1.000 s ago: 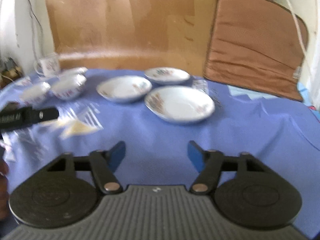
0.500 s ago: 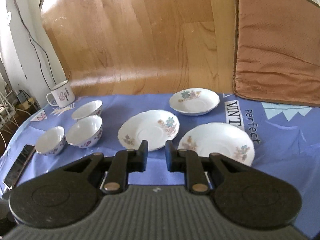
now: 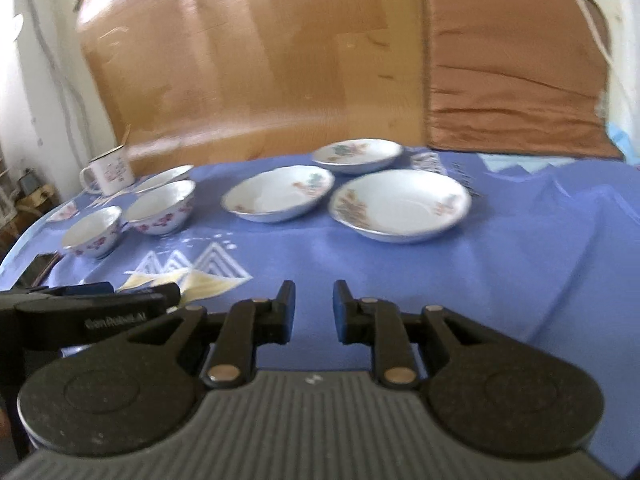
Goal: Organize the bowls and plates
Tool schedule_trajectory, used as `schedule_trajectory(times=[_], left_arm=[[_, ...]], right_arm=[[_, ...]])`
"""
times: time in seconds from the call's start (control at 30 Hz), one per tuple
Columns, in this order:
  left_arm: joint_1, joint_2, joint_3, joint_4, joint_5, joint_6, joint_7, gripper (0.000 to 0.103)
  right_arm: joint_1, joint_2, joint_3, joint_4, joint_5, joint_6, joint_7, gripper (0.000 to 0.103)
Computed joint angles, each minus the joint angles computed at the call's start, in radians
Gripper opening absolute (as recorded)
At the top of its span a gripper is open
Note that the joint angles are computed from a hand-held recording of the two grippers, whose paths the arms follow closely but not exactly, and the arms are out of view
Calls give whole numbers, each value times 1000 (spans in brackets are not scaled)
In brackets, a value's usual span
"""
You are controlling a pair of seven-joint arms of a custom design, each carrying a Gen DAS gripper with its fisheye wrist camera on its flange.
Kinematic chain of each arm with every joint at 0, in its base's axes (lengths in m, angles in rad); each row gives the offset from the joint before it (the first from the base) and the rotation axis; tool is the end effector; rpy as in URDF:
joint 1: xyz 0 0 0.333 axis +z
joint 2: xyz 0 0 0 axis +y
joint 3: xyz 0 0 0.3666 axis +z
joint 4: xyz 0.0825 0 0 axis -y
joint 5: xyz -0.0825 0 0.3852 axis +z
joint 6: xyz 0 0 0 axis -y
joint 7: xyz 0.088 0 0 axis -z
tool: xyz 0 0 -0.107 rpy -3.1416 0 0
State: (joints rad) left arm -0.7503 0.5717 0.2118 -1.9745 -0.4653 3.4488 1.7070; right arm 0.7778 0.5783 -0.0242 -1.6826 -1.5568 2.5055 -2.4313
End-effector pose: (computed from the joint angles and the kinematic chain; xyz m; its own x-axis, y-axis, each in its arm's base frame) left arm 0.6008 -0.3238 0.3328 -0.2693 -0.9620 0.0452 -0.5979 0.1303 -0.7909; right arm 0.5224 0.5039 0.3253 -0.1431 -0.9661 -0.2148 -0.4903 0.2577 -0.8326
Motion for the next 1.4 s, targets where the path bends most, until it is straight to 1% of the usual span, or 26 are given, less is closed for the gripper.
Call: schedule_trajectory(times=[0.07,0.1,0.13,0.2,0.23,0.27,0.3,0.33,0.4,0.53,0.7,0.93,1.0,1.1,1.17,1.23,1.3,1.33,1.37,1.4], left_arm=[[6,11,-23,18,18,17,4,85],[-1,24,-26,30,21,35,11,85],[-8,34,-27,39,17,47,22,85],[-35,46,-8,55,-7,41,51,85],[-40,50,-6,57,-19,50,56,85],[-36,50,-11,56,-30,61,59,85],[-32,49,-17,54,-43,64,63,85],[-34,49,-17,55,-58,67,69,85],[-41,52,-17,55,-87,83,84,85],[-40,52,-34,50,-129,115,140,85],[-14,51,-70,61,-162,113,198,85],[19,48,-110,61,-161,120,214,86],[39,45,-131,57,-147,128,210,86],[96,39,-189,38,-92,164,186,87],[111,39,-208,33,-74,181,182,87],[116,40,-215,33,-68,184,187,87],[125,40,-225,34,-60,182,185,87],[129,39,-228,34,-57,181,183,87],[132,39,-230,35,-57,177,179,87],[134,39,-231,37,-56,171,176,87]], right_arm=[[8,-13,-2,-27,13,-37,20,26],[13,-17,0,-35,19,-58,26,27],[18,-21,-1,-44,20,-82,34,29],[27,-20,1,-53,24,-132,36,38],[31,-19,2,-60,21,-150,43,39],[27,-15,6,-63,22,-150,51,38],[17,-17,10,-68,17,-130,66,38],[21,-22,6,-76,-9,-134,93,38],[20,-22,13,-77,-20,-147,87,38],[23,-18,20,-74,-46,-166,71,38],[12,-24,30,-82,-61,-163,90,38],[10,-22,36,-79,-55,-167,86,38],[8,-25,37,-82,-52,-163,93,38],[-8,-48,38,-108,-43,-140,117,38],[-14,-75,35,-133,-43,-154,123,38],[-37,-105,32,-154,-51,-156,132,38],[-83,-123,34,-157,-43,-111,130,38],[-111,-123,33,-148,-37,-73,122,37],[-133,-114,33,-133,-20,-49,96,36],[-153,-98,33,-110,23,-33,43,36]])
